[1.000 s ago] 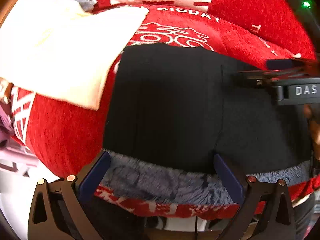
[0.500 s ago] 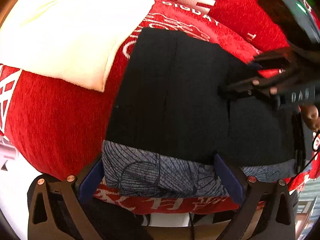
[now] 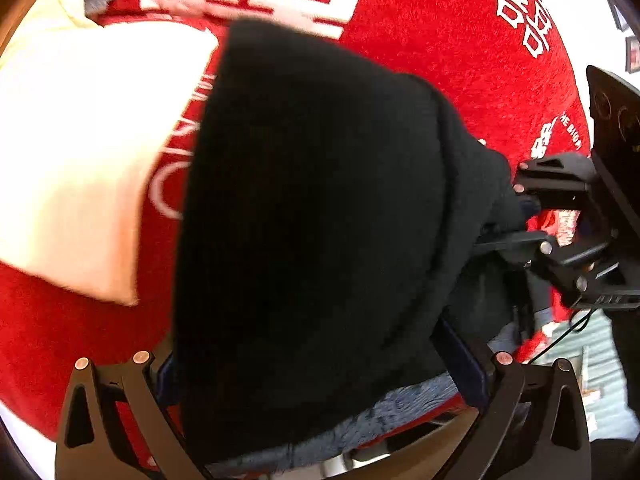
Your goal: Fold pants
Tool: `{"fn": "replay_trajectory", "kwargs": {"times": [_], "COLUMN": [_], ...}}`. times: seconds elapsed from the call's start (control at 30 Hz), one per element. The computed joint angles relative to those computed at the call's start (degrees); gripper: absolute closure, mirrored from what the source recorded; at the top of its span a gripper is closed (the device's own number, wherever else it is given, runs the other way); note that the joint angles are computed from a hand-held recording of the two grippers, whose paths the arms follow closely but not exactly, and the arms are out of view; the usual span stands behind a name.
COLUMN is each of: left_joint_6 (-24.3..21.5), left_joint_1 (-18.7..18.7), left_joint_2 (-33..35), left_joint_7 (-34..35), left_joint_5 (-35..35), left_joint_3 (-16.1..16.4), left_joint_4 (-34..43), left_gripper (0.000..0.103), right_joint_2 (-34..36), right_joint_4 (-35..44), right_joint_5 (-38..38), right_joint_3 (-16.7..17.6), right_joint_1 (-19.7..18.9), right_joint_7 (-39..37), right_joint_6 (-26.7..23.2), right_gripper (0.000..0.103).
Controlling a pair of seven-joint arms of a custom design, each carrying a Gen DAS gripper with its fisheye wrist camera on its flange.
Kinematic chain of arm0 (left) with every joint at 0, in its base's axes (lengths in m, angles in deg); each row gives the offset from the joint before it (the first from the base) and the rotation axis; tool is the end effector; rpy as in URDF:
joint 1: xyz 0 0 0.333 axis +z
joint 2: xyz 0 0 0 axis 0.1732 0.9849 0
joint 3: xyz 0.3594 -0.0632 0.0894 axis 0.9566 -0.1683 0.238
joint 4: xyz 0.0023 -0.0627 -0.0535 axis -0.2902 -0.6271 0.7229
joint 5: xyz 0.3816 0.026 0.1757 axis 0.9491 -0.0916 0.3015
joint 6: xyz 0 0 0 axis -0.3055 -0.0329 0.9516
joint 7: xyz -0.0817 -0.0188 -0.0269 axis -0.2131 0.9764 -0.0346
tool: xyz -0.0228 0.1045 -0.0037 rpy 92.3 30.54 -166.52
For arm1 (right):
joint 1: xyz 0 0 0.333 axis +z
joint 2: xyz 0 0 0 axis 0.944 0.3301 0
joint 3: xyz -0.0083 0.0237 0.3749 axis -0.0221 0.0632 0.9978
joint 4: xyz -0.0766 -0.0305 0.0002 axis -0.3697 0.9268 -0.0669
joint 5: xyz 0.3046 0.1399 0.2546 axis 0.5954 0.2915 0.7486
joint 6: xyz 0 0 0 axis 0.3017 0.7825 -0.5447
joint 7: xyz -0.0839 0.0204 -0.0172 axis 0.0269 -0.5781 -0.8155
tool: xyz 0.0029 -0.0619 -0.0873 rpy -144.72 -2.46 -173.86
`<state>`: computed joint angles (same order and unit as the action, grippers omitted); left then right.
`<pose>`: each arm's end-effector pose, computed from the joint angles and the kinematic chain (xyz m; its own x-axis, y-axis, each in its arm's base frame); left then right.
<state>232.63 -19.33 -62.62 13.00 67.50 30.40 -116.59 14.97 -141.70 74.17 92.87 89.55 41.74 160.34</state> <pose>0.4614 -0.5055 0.4811 0.1821 -0.8364 0.5169 -0.8409 -0.4049 -0.3590 0.6066 0.2893 0.5224 0.9967 -0.0762 -0.0269 -0.0805 -0.9055 -0.4167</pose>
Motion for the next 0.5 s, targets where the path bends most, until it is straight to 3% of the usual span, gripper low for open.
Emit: {"fn": "replay_trajectory", "kwargs": {"times": [0.07,0.1,0.13,0.23,0.27,0.3,0.37,0.43,0.47,0.5], "left_joint_6": [0.36,-1.5,-2.89,6.52,6.88,4.05,-3.83,-9.44,-10.61,-11.29], "left_joint_1": [0.5,0.3,-0.05,3.81,3.01,2.04,0.52,-0.18,-0.27,0.11], "left_joint_2": [0.99,1.47,1.82,2.09,2.23,2.7,4.09,5.4,5.76,5.72], "left_joint_7": [2.88,4.19,7.06,8.48,8.99,9.27,10.75,12.31,12.84,13.6], "left_joint_5": [-0.95,-1.24,-2.71,-8.4,-9.09,-8.43,-8.08,-9.19,-9.96,-11.18], "left_joint_3": [-0.89,-1.13,-1.12,-4.29,-3.57,-3.14,-2.95,-3.09,-3.15,-3.33], "left_joint_4": [1.35,2.47,3.05,-0.63,-0.5,1.26,5.96,9.66,10.51,10.61], "left_gripper": [0.002,0.02,0.032,0.052,0.059,0.066,0.069,0.069,0.069,0.069], "right_joint_2": [0.47,0.77,0.98,0.78,0.51,0.42,0.45,0.56,0.58,0.59], "right_joint_4": [0.26,0.53,0.77,0.51,-0.08,-0.56,-1.67,-2.21,-2.25,-2.09], "right_joint_5": [0.08,0.1,0.33,0.23,-0.26,-1.18,-4.04,-6.54,-6.58,-5.77], "right_joint_3": [-0.11,-0.11,-0.12,-0.06,-0.06,-0.05,-0.19,-0.52,-0.7,-0.74], "right_joint_1": [0.22,0.34,0.3,0.26,0.4,0.77,1.89,2.64,2.62,2.25], "right_joint_7": [2.13,3.06,3.56,3.62,3.48,3.85,6.05,9.27,11.03,11.85], "right_joint_6": [0.38,0.54,0.6,0.6,1.34,2.41,5.98,8.75,10.01,10.47], "right_gripper": [0.083,0.083,0.083,0.083,0.083,0.083,0.077,0.058,0.045,0.04]}}
